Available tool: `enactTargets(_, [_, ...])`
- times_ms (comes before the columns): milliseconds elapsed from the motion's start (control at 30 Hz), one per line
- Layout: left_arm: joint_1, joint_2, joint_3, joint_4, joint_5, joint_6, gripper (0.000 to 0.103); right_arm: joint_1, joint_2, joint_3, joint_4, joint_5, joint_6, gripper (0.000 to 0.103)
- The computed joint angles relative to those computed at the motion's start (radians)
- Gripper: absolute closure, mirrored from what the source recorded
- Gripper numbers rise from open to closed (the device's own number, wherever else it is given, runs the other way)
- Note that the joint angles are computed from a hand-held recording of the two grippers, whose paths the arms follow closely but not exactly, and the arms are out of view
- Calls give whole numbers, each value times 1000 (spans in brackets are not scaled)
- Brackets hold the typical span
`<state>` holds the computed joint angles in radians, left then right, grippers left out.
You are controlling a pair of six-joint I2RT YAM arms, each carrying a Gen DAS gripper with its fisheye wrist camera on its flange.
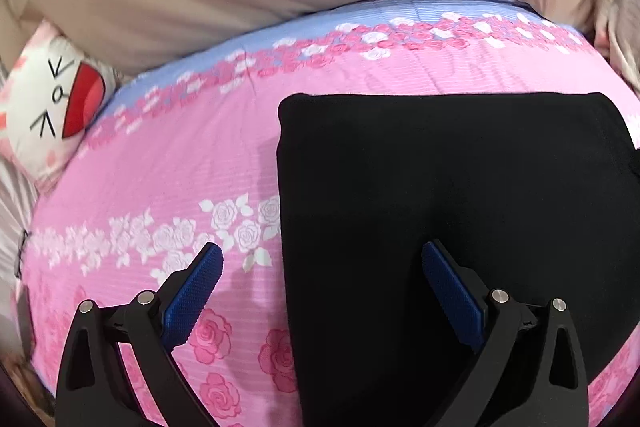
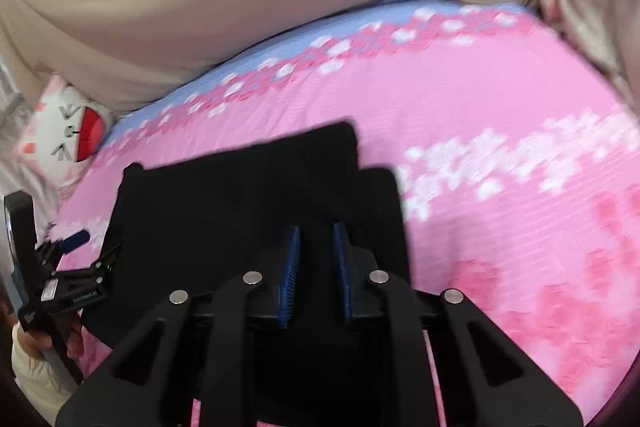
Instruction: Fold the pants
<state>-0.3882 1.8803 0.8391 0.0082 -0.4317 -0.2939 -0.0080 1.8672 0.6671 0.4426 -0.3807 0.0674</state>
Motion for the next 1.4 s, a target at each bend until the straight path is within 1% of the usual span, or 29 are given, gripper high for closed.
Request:
enactTargets(33, [-5, 5, 7, -7, -6, -9, 5, 10, -24, -5, -2, -25, 3, 82])
enactTargets(67, [-16, 11, 15, -12, -25, -15, 5, 40, -36, 6, -8, -58, 3, 79])
enactTargets(100, [-23, 16, 21, -17, -42, -18, 5, 70, -22, 31, -20, -48, -8, 75])
enactTargets(133, [-30, 21, 27, -23, -57, -23, 5, 106, 12, 62, -30, 10, -28, 67])
enactTargets(167, [-35, 22, 31, -30, -66, -26, 5, 147, 97, 135, -66, 136, -68, 64])
enactTargets(200, [-37, 19, 31, -36, -70, -24, 5, 151, 165, 175, -64, 194, -85, 64])
enactTargets(233, [-34, 12, 27, -34, -63, -19, 5, 135, 182, 164, -16, 154, -70, 63])
enactTargets(267, [-31, 7, 25, -34, -58, -17, 5, 100, 170, 163, -32, 84, -37, 63])
enactTargets(300, [-28, 6, 28, -47, -54, -19, 5, 82, 140, 150, -52, 65, -16, 64])
enactTargets(367, [-28, 2, 23, -48, -58, -21, 5, 60, 37, 64, -29, 78, 4, 63])
enactTargets(433, [-33, 0, 20, -50, -65, -34, 5, 25, -46, -6, -17, 66, -11, 62])
enactTargets(467, [-36, 2, 22, -53, -69, -39, 5, -2, -97, -54, -15, 56, -13, 59])
enactTargets(500, [-41, 1, 22, -57, -77, -44, 5, -29, -132, -93, -14, 40, -13, 52])
enactTargets(533, [-43, -1, 21, -59, -80, -44, 5, -55, -144, -116, -8, 21, -13, 37])
enactTargets(567, [-46, -4, 20, -64, -83, -47, 5, -82, -150, -143, 7, 0, 2, 26])
enactTargets(667, [-57, -23, 9, -85, -83, -70, 5, -159, -108, -166, 19, -98, 9, 26])
enactTargets(767, [-68, -60, -19, -108, -65, -105, 5, -198, -40, -159, 35, -148, 21, 25])
enactTargets(867, [-76, -92, -46, -123, -43, -137, 5, -242, 19, -144, 40, -250, 45, 25])
enactTargets(967, [-67, -129, -74, -138, 16, -167, 5, -264, 43, -135, 29, -299, 53, 25])
enactTargets(1067, [-31, -176, -109, -137, 130, -185, 5, -285, 62, -126, 9, -340, 48, 25])
enactTargets(1167, [32, -210, -142, -123, 300, -209, 5, -294, 74, -119, -7, -358, 42, 25])
enactTargets(1200, [65, -213, -152, -113, 387, -213, 5, -294, 76, -119, -9, -359, 42, 25])
enactTargets(1333, [122, -216, -175, -83, 587, -222, 5, -291, 76, -117, -21, -352, 51, 22])
enactTargets(1367, [121, -224, -185, -67, 598, -226, 5, -293, 77, -113, -29, -357, 54, 19])
enactTargets(1400, [113, -223, -184, -66, 580, -223, 5, -296, 86, -104, -38, -372, 59, 18])
